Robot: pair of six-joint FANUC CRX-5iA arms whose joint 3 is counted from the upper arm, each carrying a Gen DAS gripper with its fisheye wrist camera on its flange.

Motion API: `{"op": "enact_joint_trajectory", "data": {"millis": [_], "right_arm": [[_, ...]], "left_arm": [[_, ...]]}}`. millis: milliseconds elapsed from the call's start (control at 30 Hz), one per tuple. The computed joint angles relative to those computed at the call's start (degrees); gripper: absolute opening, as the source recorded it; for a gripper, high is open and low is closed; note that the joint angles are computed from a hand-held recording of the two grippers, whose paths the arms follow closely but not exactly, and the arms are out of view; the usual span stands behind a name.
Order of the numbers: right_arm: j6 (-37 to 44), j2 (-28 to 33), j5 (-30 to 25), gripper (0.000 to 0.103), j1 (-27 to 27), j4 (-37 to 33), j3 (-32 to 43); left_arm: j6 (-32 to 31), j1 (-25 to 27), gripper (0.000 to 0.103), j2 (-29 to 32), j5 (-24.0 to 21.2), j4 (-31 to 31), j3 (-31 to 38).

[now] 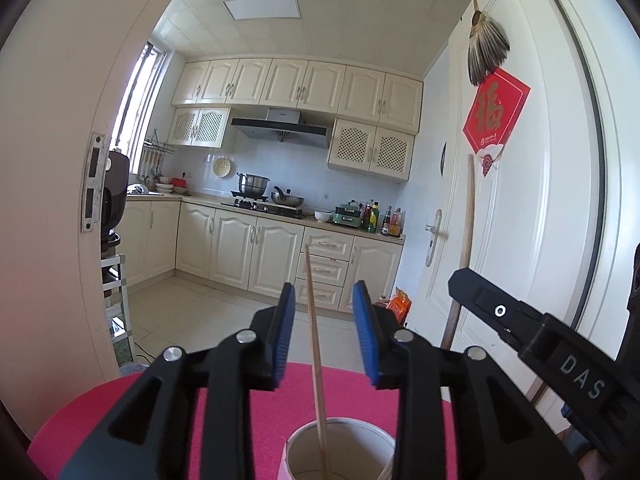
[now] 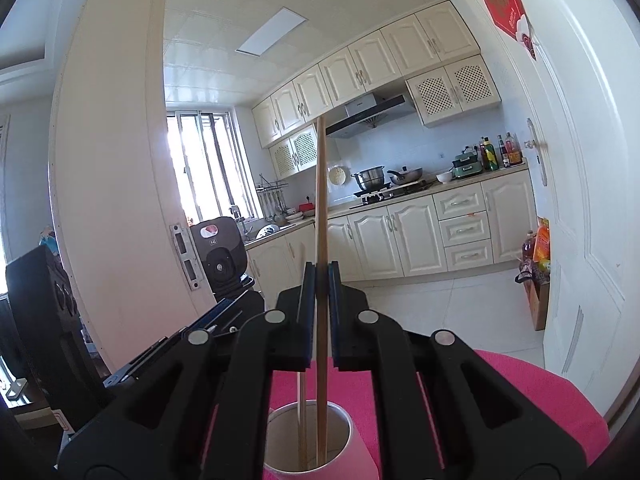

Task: Organize utensils
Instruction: 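Open the left tool to drop its chopstick into the cup while the right tool then releases its own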

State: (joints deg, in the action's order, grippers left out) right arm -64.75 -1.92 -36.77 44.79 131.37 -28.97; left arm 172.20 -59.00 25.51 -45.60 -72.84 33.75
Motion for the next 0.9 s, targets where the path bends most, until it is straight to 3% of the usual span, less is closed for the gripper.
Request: {"op": "enact_joint_trajectory", "data": {"millis": [300,533,567,600,667,733,900], "right_arm": [[3.21,0.06,-0.32,0.007,1.87,-4.62,-0.26],[8.36,0.06,-0.94,0.009,4.74,-11.11,-0.27],[9.26,-0.06,-1.32,0.016,5.28,-12.15,-0.31],[9.71,-0.26,-1.68,0.03,5.68,-12.64,-0.48],[10.71,-0.73,-3.85,0.044,6.99,-14.44,-1.05],[12.68,-1.4,-5.3,0.045,8.29,-16.62,-1.52],[17.14,-3.14,-10.51,0.047,12.56,-22.29,-2.81]], "left_arm": [[-1.08,-0.68,0.046,-1.44,-1.83,0.42,-0.92],[-1.94,-1.48,0.051,-3.06,-4.14,0.59,-2.13],[-2.15,-1.65,0.052,-3.26,-4.44,0.66,-2.17],[-2.32,-1.79,0.053,-3.6,-4.66,0.74,-2.37],[-1.52,-2.32,0.054,-4.42,-5.58,0.18,-3.11],[-1.26,-2.68,0.059,-5.52,-6.22,0.36,-4.13],[-3.61,-3.8,0.059,-7.93,-9.09,2.45,-5.91]]}}
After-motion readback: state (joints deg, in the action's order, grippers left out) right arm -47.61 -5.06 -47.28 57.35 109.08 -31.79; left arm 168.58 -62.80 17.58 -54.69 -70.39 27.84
